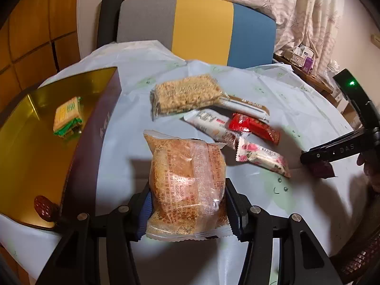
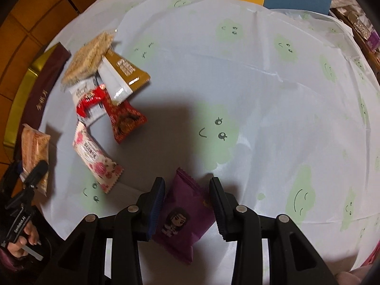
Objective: Organize snacks
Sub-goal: 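Drop the pastry bag into the gold tray while the right gripper holds the purple pack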
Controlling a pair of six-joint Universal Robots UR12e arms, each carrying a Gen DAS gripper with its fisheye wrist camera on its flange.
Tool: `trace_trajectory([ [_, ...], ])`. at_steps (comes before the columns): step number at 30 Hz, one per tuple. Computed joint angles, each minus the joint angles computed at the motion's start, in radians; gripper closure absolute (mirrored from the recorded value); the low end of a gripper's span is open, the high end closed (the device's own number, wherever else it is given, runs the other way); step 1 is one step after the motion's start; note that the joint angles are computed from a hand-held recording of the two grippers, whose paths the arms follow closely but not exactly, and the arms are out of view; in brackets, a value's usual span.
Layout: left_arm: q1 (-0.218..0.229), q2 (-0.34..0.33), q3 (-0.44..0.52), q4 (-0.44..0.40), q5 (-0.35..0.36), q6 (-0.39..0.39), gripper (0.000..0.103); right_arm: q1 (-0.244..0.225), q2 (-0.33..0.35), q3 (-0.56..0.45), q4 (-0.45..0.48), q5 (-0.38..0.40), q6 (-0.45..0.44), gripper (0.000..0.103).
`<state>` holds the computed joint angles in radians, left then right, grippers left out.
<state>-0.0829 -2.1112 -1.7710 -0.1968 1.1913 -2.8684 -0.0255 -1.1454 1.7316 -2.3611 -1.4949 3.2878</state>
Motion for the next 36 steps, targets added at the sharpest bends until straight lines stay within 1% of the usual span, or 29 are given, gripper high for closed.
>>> trace_trajectory([
  [3, -0.002, -0.008, 0.002, -0.011, 0.016, -0.006, 0.049, 0.003, 0.003, 0.0, -0.003, -0.004, 0.002, 0.064],
  [5, -0.003, -0.011, -0.007, 0.02, 0.018, -0.004, 0.049, 0.004, 0.005, 0.001, -0.009, -0.006, 0.002, 0.063],
  [8, -0.001, -0.014, -0.008, 0.029, 0.009, -0.012, 0.049, 0.004, 0.007, 0.002, -0.019, -0.006, 0.007, 0.061],
  [13, -0.002, -0.018, -0.017, 0.061, 0.012, 0.009, 0.048, -0.002, 0.001, 0.011, -0.051, 0.003, 0.024, 0.057],
  [15, 0.002, -0.019, -0.02, 0.068, -0.001, 0.006, 0.048, -0.017, -0.011, 0.026, -0.09, 0.035, 0.054, 0.055],
  [16, 0.004, -0.02, -0.021, 0.073, -0.007, 0.003, 0.048, -0.025, -0.017, 0.036, -0.112, 0.051, 0.072, 0.052],
  [17, 0.004, -0.021, -0.023, 0.08, -0.009, 0.003, 0.048, -0.031, -0.024, 0.044, -0.13, 0.063, 0.088, 0.046],
  [18, 0.005, -0.022, -0.024, 0.085, -0.009, 0.004, 0.048, -0.036, -0.03, 0.051, -0.139, 0.073, 0.098, 0.044],
  [21, 0.006, -0.023, -0.027, 0.096, -0.015, 0.001, 0.048, -0.035, -0.041, 0.053, -0.125, 0.053, 0.103, 0.044],
  [23, 0.007, -0.024, -0.027, 0.097, -0.019, 0.0, 0.048, -0.03, -0.046, 0.055, -0.118, 0.058, 0.09, 0.044],
  [27, 0.006, -0.025, -0.028, 0.102, -0.018, -0.003, 0.048, -0.004, -0.047, 0.041, -0.043, 0.028, 0.059, 0.044],
  [28, 0.006, -0.025, -0.027, 0.101, -0.018, -0.002, 0.048, -0.001, -0.047, 0.039, -0.031, 0.016, 0.054, 0.043],
  [29, 0.006, -0.025, -0.027, 0.101, -0.018, -0.002, 0.048, 0.004, -0.047, 0.039, -0.02, 0.0, 0.053, 0.039],
  [31, 0.006, -0.024, -0.028, 0.101, -0.018, -0.003, 0.048, 0.004, -0.047, 0.045, -0.026, -0.008, 0.065, 0.036],
  [34, 0.006, -0.024, -0.028, 0.103, -0.015, 0.0, 0.048, -0.003, -0.046, 0.052, -0.03, 0.006, 0.077, 0.033],
  [36, 0.005, -0.025, -0.028, 0.106, -0.011, -0.001, 0.048, -0.01, -0.054, 0.07, -0.052, 0.012, 0.088, 0.033],
])
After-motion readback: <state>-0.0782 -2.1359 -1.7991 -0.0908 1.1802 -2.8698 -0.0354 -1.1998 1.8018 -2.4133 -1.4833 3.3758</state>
